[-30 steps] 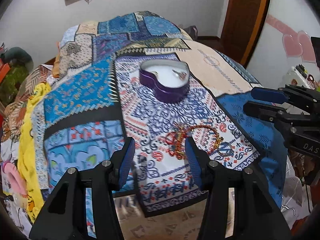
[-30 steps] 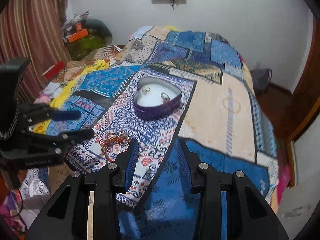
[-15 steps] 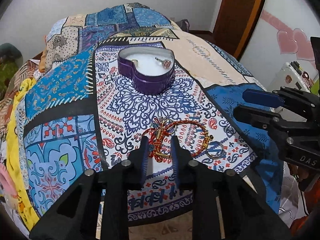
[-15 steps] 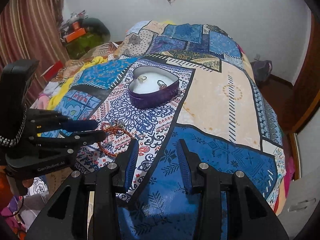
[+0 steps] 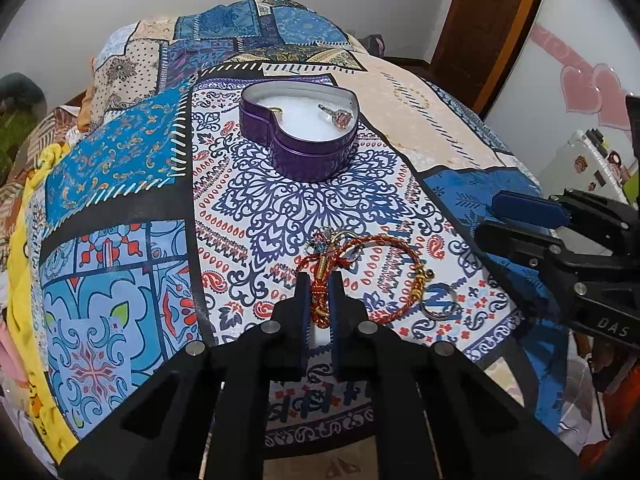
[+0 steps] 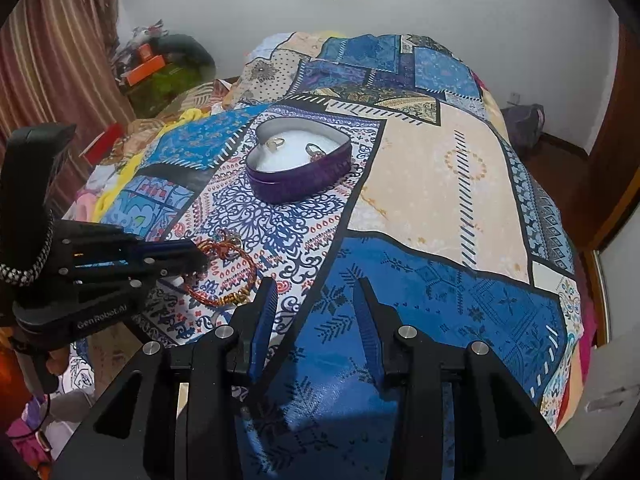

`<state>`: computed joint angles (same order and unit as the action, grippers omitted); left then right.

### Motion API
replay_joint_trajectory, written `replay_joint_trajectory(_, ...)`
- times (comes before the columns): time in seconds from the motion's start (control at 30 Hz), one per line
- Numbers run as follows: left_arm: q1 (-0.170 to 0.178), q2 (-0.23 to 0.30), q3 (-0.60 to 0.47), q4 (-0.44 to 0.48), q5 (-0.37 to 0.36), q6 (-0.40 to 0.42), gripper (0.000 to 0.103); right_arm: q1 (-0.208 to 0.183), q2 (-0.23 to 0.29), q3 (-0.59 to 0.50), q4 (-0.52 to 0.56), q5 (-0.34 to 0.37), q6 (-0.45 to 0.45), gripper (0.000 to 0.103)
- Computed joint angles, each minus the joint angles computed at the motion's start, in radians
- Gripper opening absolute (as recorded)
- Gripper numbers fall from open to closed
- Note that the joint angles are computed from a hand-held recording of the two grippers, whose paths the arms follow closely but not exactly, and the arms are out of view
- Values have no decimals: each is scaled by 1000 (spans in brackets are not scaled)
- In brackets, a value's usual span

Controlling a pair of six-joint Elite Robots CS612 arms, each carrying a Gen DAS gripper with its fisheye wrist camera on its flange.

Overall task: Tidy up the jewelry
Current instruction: 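Grasp the red-gold bracelet with the left gripper while the right gripper approaches a silver ring, then lift the bracelet toward the tin with the left gripper while the right gripper grasps the silver ring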

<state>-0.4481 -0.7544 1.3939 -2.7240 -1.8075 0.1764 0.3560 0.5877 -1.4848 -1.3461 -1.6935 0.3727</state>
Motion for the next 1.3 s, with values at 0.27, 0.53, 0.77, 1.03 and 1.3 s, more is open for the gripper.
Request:
replay_joint_trajectory(0.27, 11, -27, 29, -68, -39, -37, 7, -3, 1, -10, 12, 22, 9, 36)
replay_joint_trajectory(0.53, 31, -48, 60, -146, -45, -96, 7, 13, -15, 25, 14, 60, -60, 36)
replay_joint_trajectory(0.77, 42, -60, 101, -153, -28, -128, 7, 24, -30, 68, 29, 78, -132, 36)
replay_joint_trajectory(1.03, 43, -63, 124, -168, 1, -137, 7, 14, -20, 64, 7, 108, -130, 18)
replay_joint_trajectory(1.3, 43, -60, 112, -189, -13, -142, 7, 16, -24, 65, -13, 99, -114, 18)
